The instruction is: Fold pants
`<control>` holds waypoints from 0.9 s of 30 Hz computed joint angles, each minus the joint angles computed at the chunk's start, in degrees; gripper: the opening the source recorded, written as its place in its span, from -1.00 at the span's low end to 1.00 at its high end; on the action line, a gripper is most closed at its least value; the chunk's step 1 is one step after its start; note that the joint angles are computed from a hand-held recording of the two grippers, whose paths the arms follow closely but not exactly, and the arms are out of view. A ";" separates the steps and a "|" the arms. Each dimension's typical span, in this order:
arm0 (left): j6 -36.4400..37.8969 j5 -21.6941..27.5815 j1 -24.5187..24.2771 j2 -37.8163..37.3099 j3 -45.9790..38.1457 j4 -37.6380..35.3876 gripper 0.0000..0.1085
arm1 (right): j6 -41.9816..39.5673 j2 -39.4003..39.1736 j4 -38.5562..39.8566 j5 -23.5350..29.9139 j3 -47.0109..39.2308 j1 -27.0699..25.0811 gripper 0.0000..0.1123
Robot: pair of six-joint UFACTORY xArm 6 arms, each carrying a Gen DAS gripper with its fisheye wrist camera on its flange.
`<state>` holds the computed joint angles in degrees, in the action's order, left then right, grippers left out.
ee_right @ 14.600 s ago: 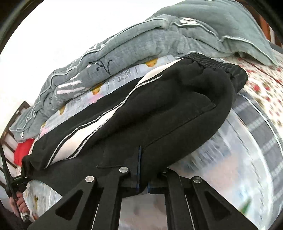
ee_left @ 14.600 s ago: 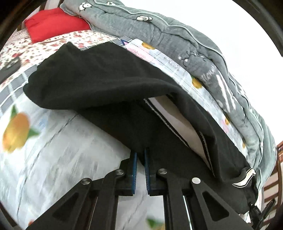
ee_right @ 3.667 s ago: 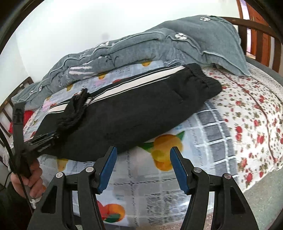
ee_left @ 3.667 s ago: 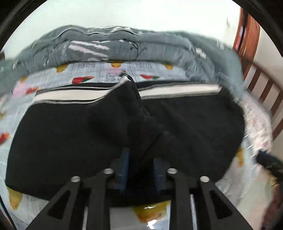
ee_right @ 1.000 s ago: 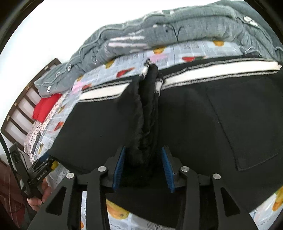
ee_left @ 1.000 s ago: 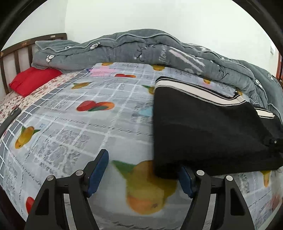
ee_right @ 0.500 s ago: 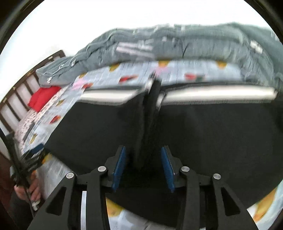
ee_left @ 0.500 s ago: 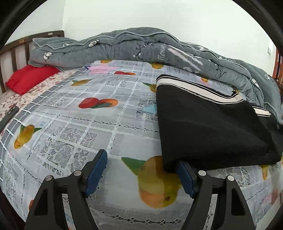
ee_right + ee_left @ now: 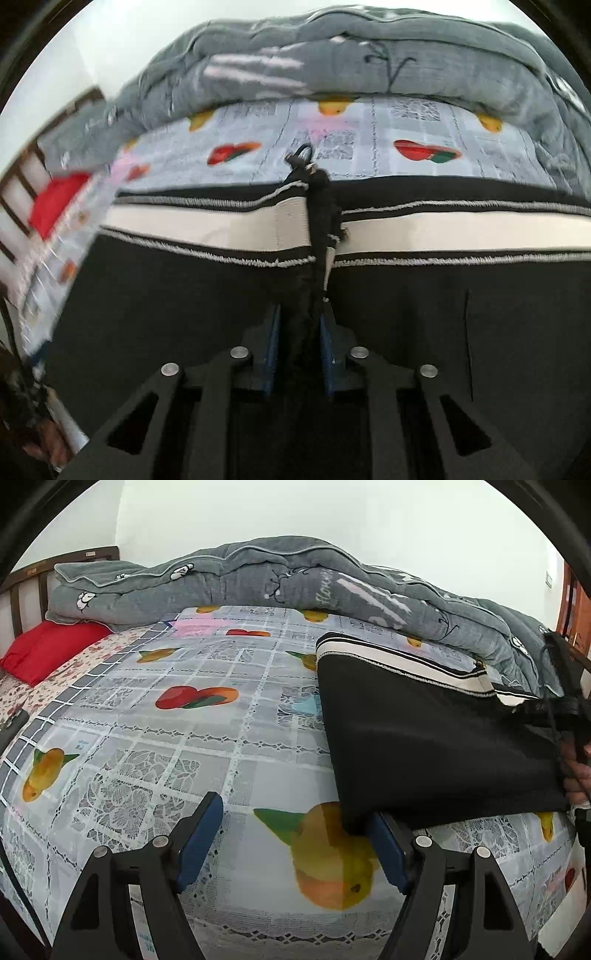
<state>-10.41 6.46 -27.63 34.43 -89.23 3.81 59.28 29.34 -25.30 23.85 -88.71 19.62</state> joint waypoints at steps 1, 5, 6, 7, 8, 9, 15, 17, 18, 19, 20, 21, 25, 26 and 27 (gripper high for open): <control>0.39 0.03 -0.02 0.03 -0.02 -0.36 0.40 | 3.87 -1.10 -4.20 0.42 1.00 0.06 -0.78; -0.21 0.71 0.00 0.23 -0.60 0.02 0.42 | 2.35 0.02 -3.52 4.89 -0.48 0.94 -0.69; -0.71 0.98 0.03 0.10 -0.57 0.47 0.42 | 2.24 -0.68 -4.58 6.55 -0.52 1.49 -0.67; 0.08 0.89 -0.04 -0.35 0.00 -0.67 0.42 | 2.86 -1.52 -6.04 8.37 -0.48 2.10 -0.65; 2.50 0.42 -0.22 -1.04 1.04 -3.69 0.42 | 4.94 -3.06 -8.56 9.31 0.65 2.68 -0.64; 5.48 -0.01 -0.45 -1.74 2.09 -7.21 0.42 | 6.54 -3.82 -10.35 9.65 1.16 2.93 -0.64; 16.36 -3.92 -1.52 -6.81 10.02 -21.06 0.42 | 17.49 -12.84 -21.75 4.02 13.24 6.09 -0.56; 16.94 -3.44 -1.56 -7.87 10.88 -23.10 0.42 | 18.45 -13.13 -22.36 4.58 14.93 7.07 -0.55; 16.31 -3.01 -1.52 -8.15 10.97 -23.01 0.42 | 20.37 -13.36 -23.55 4.24 15.88 7.26 -0.49; 15.67 -2.32 -1.48 -8.38 10.88 -22.93 0.42 | 24.68 -14.62 -25.63 2.29 18.28 7.10 -0.41; 13.35 -1.62 -1.30 -8.50 10.73 -20.83 0.42 | 26.84 -15.55 -26.22 0.67 19.79 6.81 -0.39; 11.41 -0.96 -1.18 -8.64 10.58 -19.02 0.42 | 29.29 -16.96 -26.69 -1.53 21.82 6.40 -0.38; 15.77 0.38 -2.13 -8.77 9.35 -24.59 0.42 | 32.80 -22.01 -28.12 0.64 26.34 7.64 -0.37; 17.69 0.69 -2.44 -8.55 8.62 -26.79 0.42 | 33.28 -24.03 -29.02 2.52 27.87 8.27 -0.38; 19.38 0.97 -2.69 -8.24 7.77 -28.79 0.42 | 34.28 -26.32 -29.97 5.21 29.54 8.97 -0.38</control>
<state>8.97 7.43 -30.32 26.19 -81.46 -24.98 93.56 3.02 -55.26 29.06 -59.17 28.59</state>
